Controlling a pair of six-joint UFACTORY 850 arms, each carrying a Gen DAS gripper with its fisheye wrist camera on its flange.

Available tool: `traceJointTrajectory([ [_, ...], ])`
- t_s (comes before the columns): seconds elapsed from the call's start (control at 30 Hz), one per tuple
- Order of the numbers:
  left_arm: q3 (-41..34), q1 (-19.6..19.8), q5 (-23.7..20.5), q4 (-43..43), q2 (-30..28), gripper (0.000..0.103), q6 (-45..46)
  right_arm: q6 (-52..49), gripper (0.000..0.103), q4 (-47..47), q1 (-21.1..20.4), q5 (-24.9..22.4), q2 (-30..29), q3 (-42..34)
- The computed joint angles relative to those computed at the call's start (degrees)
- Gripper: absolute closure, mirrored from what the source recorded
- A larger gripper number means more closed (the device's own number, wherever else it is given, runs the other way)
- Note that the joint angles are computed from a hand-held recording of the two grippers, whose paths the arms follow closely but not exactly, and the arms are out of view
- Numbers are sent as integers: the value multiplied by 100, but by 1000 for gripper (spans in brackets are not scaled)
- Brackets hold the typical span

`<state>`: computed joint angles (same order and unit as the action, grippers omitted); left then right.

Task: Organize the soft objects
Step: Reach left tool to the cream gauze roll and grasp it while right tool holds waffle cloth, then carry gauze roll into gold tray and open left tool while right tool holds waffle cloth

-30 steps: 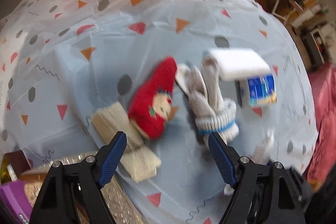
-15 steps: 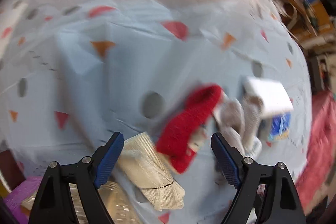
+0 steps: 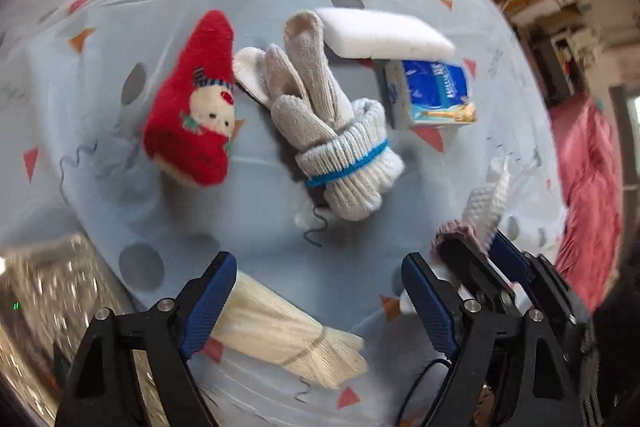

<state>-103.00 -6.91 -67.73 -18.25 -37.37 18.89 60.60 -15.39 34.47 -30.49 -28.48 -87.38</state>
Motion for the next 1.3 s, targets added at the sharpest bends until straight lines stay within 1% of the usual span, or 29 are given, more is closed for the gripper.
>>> traceJointTrajectory([
  [0.07,373,-2,352,94,330,18,-154,290,68,-243,-6,-136,26,31],
  [0.13,562,11,431,69,521,18,-140,690,68,-420,-48,-216,95,142],
  [0.2,783,-43,599,161,703,19,-286,1230,68,-733,-70,-387,166,252],
  [0.33,1445,-70,853,161,1236,21,-497,1947,68,-1029,-152,-222,375,556],
  [0.43,1748,-119,1040,364,1393,23,-751,1988,68,-1053,-162,-53,420,620],
  [0.47,1808,-194,1157,451,1366,23,-967,1991,68,-1065,-158,-18,423,622],
  [0.53,1999,-220,1335,621,1407,23,-1445,1913,68,-1029,-143,0,419,613],
  [0.6,2128,-212,1520,638,1385,23,-1752,1881,68,-993,-136,1,422,616],
  [0.67,2300,-205,1734,537,1405,23,-1796,1903,68,-966,-150,54,441,648],
  [0.73,2412,-220,1925,481,1397,25,-1712,1947,68,-987,-147,95,475,694],
  [0.8,2527,-294,2276,533,1480,26,-1532,2044,68,-1061,-147,111,491,715],
  [0.87,2587,-302,2437,222,1536,31,-934,2025,68,-1039,-154,104,485,715],
  [0.9,2592,-327,2494,217,1545,37,-843,1994,68,-1016,-155,101,477,707],
  [0.93,2599,-339,2519,174,1546,37,-724,1963,68,-1009,-151,86,463,688],
  [1.03,2606,-467,2658,489,1506,38,-653,1784,68,-882,-147,3,405,619],
  [1.1,2766,-578,2891,770,1617,38,-581,1667,68,-790,-151,-44,365,579],
  [1.17,3013,-601,3188,834,1788,43,-462,1581,68,-752,-141,-131,321,524],
  [1.2,3163,-590,3321,815,1901,50,-376,1500,68,-687,-141,-178,292,492],
  [1.23,3260,-554,3426,733,1972,54,-204,1407,68,-609,-144,-219,260,459],
  [1.3,3426,-454,3536,574,2104,57,112,1154,68,-426,-152,-342,160,353],
])
